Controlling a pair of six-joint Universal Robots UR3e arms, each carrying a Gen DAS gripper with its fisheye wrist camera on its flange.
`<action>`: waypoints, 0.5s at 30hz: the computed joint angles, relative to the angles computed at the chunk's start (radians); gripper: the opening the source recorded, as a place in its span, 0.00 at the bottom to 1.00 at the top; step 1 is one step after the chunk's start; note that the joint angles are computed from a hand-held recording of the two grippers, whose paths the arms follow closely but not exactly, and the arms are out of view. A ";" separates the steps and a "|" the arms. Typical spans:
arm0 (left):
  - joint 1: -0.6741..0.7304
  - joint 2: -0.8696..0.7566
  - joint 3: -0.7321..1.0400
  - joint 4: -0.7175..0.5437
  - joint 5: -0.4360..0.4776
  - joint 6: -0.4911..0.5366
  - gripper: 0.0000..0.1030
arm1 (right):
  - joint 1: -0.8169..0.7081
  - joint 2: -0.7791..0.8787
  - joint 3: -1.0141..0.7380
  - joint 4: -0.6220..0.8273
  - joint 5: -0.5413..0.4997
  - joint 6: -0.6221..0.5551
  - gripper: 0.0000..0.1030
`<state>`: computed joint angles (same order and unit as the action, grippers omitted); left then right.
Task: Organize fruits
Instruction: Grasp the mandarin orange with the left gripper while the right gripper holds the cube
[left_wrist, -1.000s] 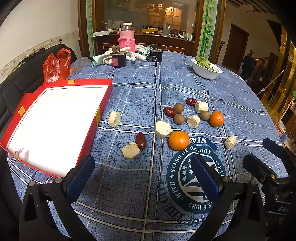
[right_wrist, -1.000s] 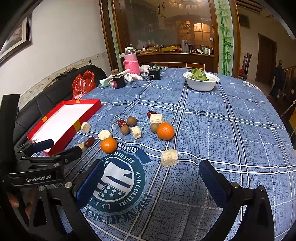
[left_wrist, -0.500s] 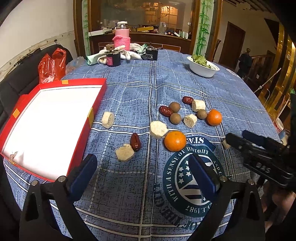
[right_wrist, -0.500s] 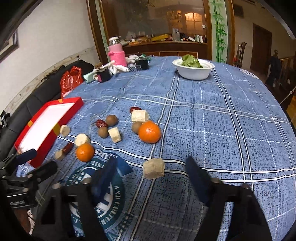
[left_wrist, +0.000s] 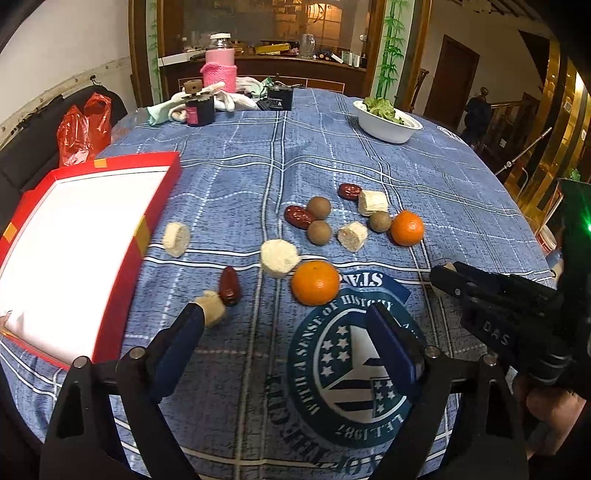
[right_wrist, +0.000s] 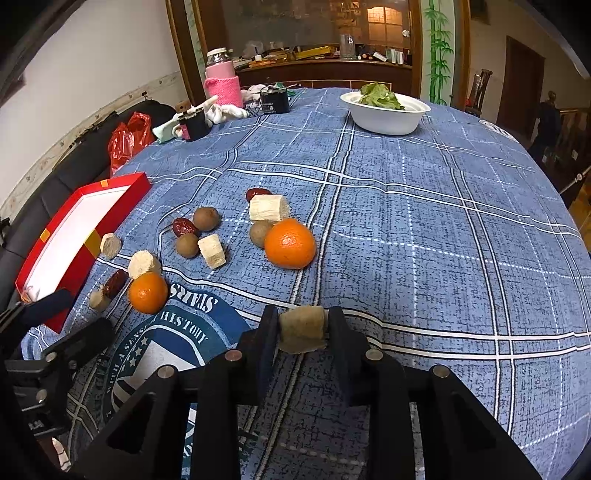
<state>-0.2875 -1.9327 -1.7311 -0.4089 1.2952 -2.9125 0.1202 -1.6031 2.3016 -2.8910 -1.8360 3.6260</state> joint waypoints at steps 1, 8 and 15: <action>-0.004 -0.003 0.008 -0.011 -0.003 -0.002 0.87 | -0.005 -0.014 0.014 -0.008 0.005 0.001 0.28; -0.063 -0.099 0.128 -0.052 0.048 -0.075 0.61 | -0.047 -0.103 0.113 -0.067 0.056 -0.005 0.28; -0.105 -0.172 0.208 -0.084 0.108 -0.132 0.57 | -0.112 -0.157 0.185 -0.133 0.145 -0.026 0.28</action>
<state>-0.3929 -2.1042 -1.5233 -0.4926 1.4031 -3.0441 0.0083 -1.7604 2.4863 -3.0239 -1.6906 3.5996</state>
